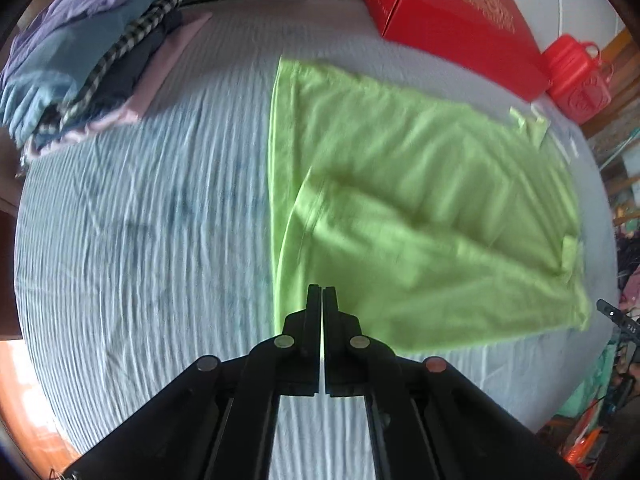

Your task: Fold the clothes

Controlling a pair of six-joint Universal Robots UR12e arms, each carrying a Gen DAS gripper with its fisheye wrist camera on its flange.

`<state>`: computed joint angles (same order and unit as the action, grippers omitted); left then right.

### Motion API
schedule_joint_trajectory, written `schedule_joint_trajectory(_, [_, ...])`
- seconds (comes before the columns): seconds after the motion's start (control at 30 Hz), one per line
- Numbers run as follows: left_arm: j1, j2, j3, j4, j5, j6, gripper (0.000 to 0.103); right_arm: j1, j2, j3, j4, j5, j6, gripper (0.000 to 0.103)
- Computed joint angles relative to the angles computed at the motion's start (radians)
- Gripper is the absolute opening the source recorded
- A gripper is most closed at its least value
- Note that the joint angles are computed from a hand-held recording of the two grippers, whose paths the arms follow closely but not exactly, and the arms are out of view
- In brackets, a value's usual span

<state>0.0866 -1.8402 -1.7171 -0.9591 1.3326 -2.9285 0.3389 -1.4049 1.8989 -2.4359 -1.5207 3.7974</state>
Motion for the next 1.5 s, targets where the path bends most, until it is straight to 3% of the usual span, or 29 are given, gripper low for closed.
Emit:
schedule_joint_trajectory(0.13, [-0.036, -0.110, 0.172, -0.121, 0.062, -0.047, 0.001, -0.019, 0.040, -0.080, -0.003, -0.048, -0.018, 0.072])
schedule_joint_trajectory(0.17, [-0.043, -0.141, 0.217, -0.158, 0.076, -0.061, 0.001, -0.026, 0.058, -0.104, -0.009, -0.052, -0.012, 0.073])
schedule_joint_trajectory(0.2, [-0.047, -0.170, 0.258, -0.184, 0.075, -0.067, 0.001, -0.029, 0.073, -0.125, -0.013, -0.058, -0.003, 0.073])
schedule_joint_trajectory(0.3, [-0.046, -0.211, 0.301, -0.135, 0.023, -0.048, 0.001, -0.043, 0.116, -0.186, -0.009, -0.070, 0.000, 0.073])
schedule_joint_trajectory(0.5, [-0.073, -0.276, 0.360, -0.008, 0.108, -0.019, 0.001, -0.062, 0.210, -0.310, 0.038, -0.057, -0.034, 0.073])
schedule_joint_trajectory(0.63, [-0.071, -0.307, 0.385, -0.014, 0.097, -0.039, 0.001, -0.081, 0.269, -0.391, 0.089, -0.059, -0.067, 0.074])
schedule_joint_trajectory(0.73, [-0.072, -0.329, 0.393, -0.018, 0.095, -0.056, 0.002, -0.093, 0.302, -0.433, 0.091, -0.068, -0.071, 0.083])
schedule_joint_trajectory(0.9, [-0.066, -0.319, 0.354, 0.045, 0.067, -0.050, 0.017, -0.108, 0.338, -0.471, 0.087, -0.046, -0.080, 0.084])
schedule_joint_trajectory(1.07, [-0.076, -0.307, 0.320, 0.094, 0.047, 0.049, 0.061, -0.110, 0.358, -0.482, 0.087, -0.020, -0.087, 0.084])
schedule_joint_trajectory(1.2, [-0.080, -0.300, 0.312, 0.114, 0.063, 0.041, 0.062, -0.111, 0.360, -0.480, 0.093, -0.007, -0.092, 0.084])
schedule_joint_trajectory(1.33, [-0.082, -0.284, 0.291, 0.245, 0.162, 0.009, 0.062, -0.113, 0.358, -0.488, 0.094, -0.022, -0.107, 0.084])
schedule_joint_trajectory(1.43, [-0.071, -0.312, 0.350, 0.134, 0.117, 0.001, 0.062, -0.118, 0.374, -0.518, 0.111, -0.030, -0.111, 0.084])
schedule_joint_trajectory(1.5, [-0.075, -0.337, 0.375, 0.092, 0.134, 0.000, 0.062, -0.119, 0.390, -0.545, 0.136, -0.050, -0.108, 0.084])
